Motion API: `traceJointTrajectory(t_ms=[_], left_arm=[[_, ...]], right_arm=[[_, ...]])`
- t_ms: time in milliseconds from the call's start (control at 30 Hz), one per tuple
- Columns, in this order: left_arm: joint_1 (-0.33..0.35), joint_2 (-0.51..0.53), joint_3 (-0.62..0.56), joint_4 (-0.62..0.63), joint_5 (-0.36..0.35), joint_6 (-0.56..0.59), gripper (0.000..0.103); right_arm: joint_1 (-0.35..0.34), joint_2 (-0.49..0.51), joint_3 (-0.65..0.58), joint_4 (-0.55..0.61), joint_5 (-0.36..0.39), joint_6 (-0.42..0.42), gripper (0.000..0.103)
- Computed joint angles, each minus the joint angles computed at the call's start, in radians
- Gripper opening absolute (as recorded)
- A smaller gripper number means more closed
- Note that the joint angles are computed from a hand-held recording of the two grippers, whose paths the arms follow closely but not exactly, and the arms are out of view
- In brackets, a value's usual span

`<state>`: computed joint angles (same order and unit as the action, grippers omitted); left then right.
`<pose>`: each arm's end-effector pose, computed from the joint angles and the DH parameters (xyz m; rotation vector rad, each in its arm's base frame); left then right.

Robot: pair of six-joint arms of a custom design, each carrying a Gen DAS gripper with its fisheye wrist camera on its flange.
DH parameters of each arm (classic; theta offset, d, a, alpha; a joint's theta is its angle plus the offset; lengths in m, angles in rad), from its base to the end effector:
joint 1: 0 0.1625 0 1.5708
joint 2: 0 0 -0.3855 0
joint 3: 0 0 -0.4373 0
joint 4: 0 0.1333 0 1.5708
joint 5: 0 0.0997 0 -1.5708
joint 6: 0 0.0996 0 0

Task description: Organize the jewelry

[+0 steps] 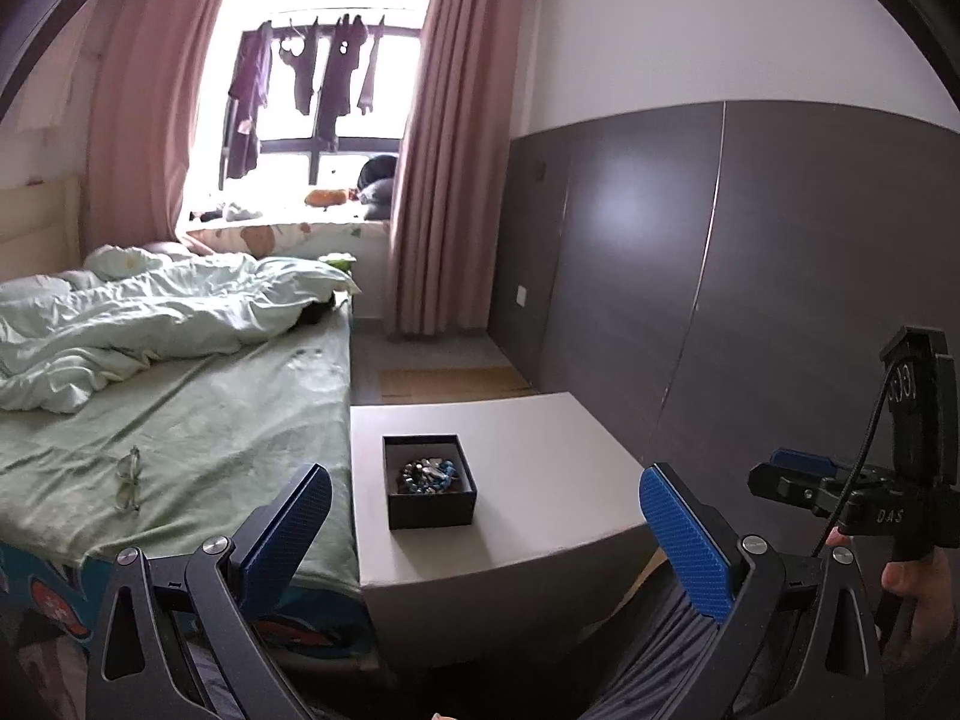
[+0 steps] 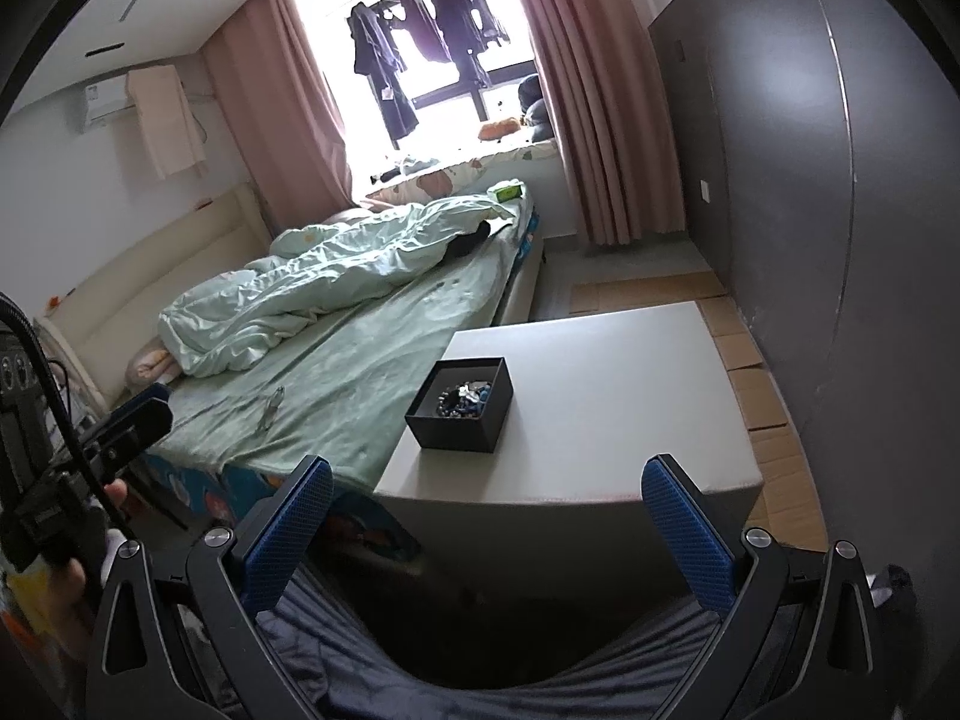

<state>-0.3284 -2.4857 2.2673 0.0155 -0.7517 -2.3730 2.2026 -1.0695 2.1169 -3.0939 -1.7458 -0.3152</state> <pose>-0.1373 -0.1709 0.3810 0.2038 1.9677 -1.4980 0.4109 -0.3652 0.0803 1.2911 -2.6576 0.7480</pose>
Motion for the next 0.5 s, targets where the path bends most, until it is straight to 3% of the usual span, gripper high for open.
traceJointTrajectory(t_ms=[300, 500], left_arm=[[-0.087, 0.001, 0.004, 0.03, -0.067, -0.03, 0.103], [-0.105, -0.008, 0.005, 0.036, -0.082, -0.032, 0.103]], right_arm=[[0.011, -0.014, 0.024, -0.043, -0.002, -0.008, 0.103], [0.015, -0.013, 0.028, -0.051, -0.01, -0.005, 0.103]])
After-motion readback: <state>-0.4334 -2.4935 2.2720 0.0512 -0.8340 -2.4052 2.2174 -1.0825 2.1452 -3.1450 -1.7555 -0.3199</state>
